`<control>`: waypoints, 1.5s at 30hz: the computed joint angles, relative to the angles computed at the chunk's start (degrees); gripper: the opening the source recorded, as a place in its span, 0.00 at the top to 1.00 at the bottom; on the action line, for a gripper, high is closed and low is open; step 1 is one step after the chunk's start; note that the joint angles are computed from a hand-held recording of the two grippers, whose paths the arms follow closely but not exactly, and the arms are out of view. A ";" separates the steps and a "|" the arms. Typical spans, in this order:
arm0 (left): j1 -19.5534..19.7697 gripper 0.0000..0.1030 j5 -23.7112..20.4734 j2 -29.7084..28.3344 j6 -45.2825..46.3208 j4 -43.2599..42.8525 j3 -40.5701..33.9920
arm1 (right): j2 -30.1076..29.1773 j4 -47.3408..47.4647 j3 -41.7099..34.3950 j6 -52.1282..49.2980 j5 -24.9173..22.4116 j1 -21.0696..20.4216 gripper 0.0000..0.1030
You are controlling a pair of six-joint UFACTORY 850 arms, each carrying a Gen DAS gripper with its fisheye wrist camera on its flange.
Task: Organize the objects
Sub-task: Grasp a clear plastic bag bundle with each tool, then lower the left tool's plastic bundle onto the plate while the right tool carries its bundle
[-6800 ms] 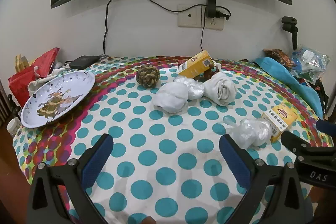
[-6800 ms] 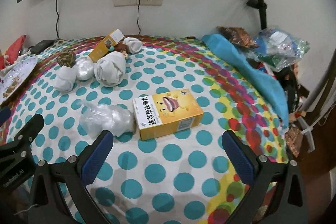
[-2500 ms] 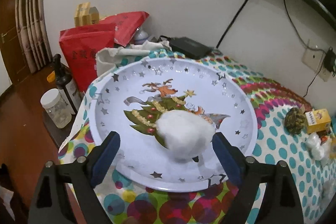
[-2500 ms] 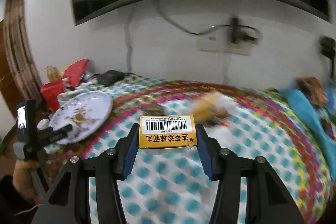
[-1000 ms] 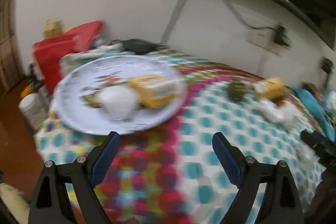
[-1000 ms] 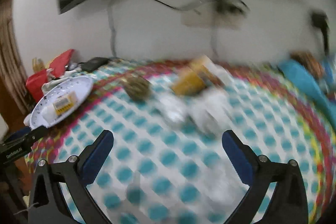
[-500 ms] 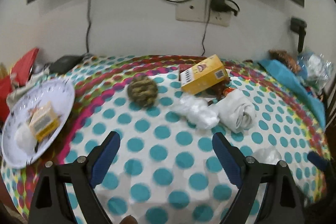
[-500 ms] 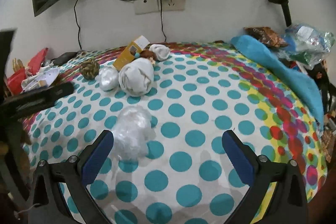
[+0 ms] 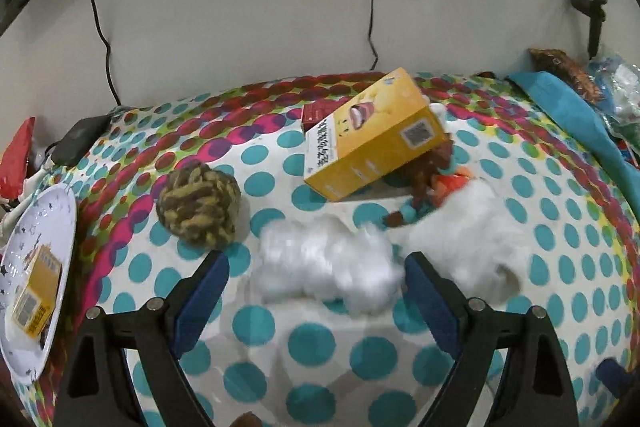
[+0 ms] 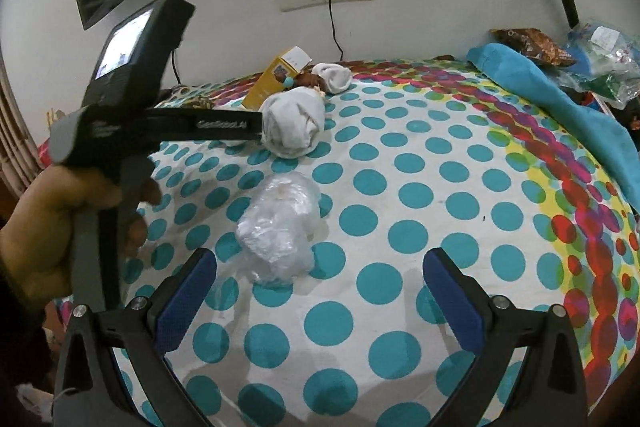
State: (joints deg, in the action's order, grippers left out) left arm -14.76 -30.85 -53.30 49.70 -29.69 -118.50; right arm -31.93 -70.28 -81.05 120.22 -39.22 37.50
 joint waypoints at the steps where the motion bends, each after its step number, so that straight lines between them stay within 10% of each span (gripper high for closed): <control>1: 0.00 0.11 -1.26 -1.24 -1.09 0.62 -2.03 | 0.09 0.07 0.25 0.28 0.62 -0.17 0.00; 4: 0.02 0.11 -4.48 -4.41 -5.40 3.89 -7.12 | 0.37 -0.06 0.95 1.66 1.57 -0.53 0.00; 7: 0.83 0.38 -6.60 -5.08 -4.46 0.57 -7.86 | 0.60 -1.22 1.29 2.72 1.94 -0.56 0.00; 10: 1.14 0.45 -4.98 -2.87 -2.62 -0.64 -4.52 | 0.74 -2.40 1.53 3.44 1.86 -0.50 0.00; 19: 6.86 0.45 2.07 13.39 22.12 -22.23 19.19 | 0.96 -5.90 1.47 4.61 1.44 -0.27 0.03; 25: 11.77 0.45 0.68 17.71 28.43 -28.54 26.27 | -2.78 5.34 -5.36 -8.62 2.18 -1.91 0.48; 36: 15.17 0.45 -3.75 17.82 33.09 -34.87 26.87 | -7.11 12.86 -12.78 -19.60 -0.31 -2.12 0.68; 45: 17.56 0.45 1.72 15.39 33.31 -39.11 22.27 | -8.93 8.21 -18.16 -21.06 -4.41 1.06 0.68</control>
State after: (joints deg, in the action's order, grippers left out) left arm 2.80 -29.13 -37.90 83.01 -68.79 -96.23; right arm -40.86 -62.07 -99.21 99.15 -43.64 38.56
